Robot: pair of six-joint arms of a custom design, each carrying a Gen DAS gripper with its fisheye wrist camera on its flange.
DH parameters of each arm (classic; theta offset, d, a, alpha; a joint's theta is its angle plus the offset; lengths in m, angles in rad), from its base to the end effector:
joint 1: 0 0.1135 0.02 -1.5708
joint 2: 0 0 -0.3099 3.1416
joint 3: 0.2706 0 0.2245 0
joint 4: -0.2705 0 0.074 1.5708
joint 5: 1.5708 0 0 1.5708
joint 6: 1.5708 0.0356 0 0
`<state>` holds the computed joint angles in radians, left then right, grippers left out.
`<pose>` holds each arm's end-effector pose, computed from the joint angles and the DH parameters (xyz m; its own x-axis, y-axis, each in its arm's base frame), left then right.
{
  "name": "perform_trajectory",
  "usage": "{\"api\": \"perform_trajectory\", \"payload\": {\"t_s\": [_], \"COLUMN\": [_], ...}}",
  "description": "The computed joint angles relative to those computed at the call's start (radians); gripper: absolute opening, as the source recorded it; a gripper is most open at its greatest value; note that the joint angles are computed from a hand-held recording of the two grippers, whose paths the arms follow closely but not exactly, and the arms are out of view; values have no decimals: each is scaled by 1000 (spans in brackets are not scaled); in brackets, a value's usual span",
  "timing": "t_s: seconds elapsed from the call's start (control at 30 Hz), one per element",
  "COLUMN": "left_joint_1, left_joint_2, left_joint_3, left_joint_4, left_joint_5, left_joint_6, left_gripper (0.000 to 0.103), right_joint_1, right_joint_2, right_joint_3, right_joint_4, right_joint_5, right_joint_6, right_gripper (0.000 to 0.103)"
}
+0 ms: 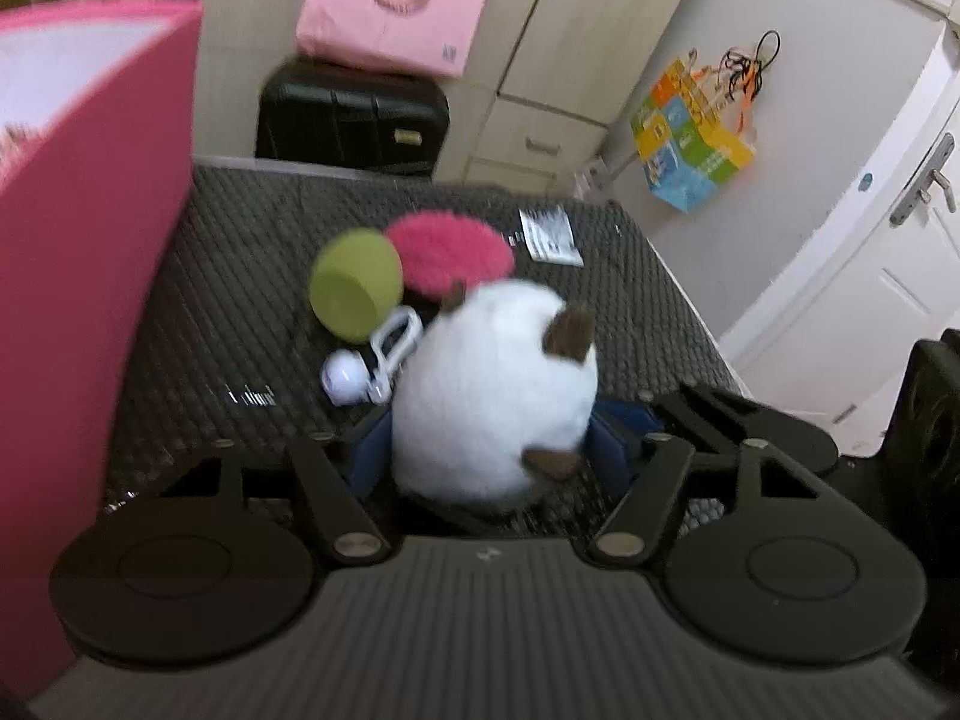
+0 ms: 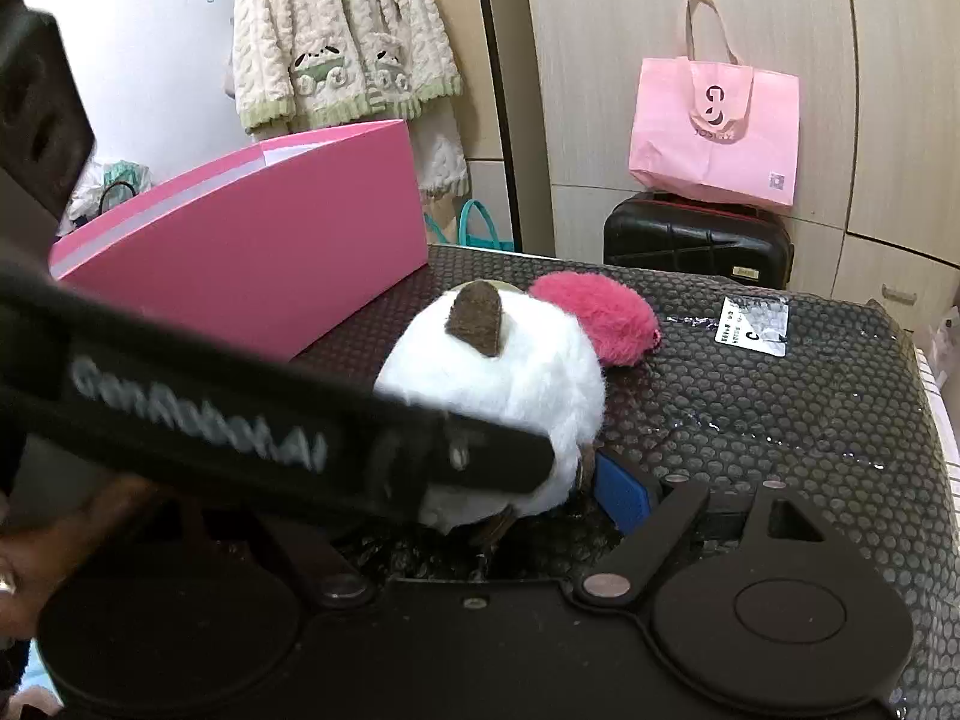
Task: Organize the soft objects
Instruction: 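Grasp the white plush with the left gripper and lift it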
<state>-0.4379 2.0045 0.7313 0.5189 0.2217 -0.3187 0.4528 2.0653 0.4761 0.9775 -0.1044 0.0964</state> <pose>0.3139 -0.1556 0.1310 -0.7640 0.0202 -0.6449 0.3364 0.8654 -0.3713 0.2795 0.1401 0.1061 -0.5632 -0.1675 -0.8092 -0.4597 0.8772 0.1384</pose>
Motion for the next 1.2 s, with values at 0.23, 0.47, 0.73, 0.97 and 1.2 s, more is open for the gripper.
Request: {"api": "perform_trajectory", "payload": {"t_s": [0.23,0.47,0.73,0.97,1.2], "left_joint_1": [-31,-38,-60,-68,-83], "left_joint_2": [-6,-58,-149,-267,-410], "left_joint_3": [-47,-102,-187,-255,-306], "left_joint_4": [61,59,63,-12,-115], "left_joint_5": [-47,-32,-31,-11,-6], "left_joint_6": [13,17,23,36,45], "left_gripper": [64,64,64,64,63], "right_joint_1": [28,80,154,240,382], "right_joint_2": [-5,-39,-97,-188,-313], "right_joint_3": [-39,-106,-178,-223,-248], "right_joint_4": [64,118,142,74,-48], "right_joint_5": [47,119,203,276,404], "right_joint_6": [19,58,101,131,178], "right_gripper": [75,75,75,75,74]}}
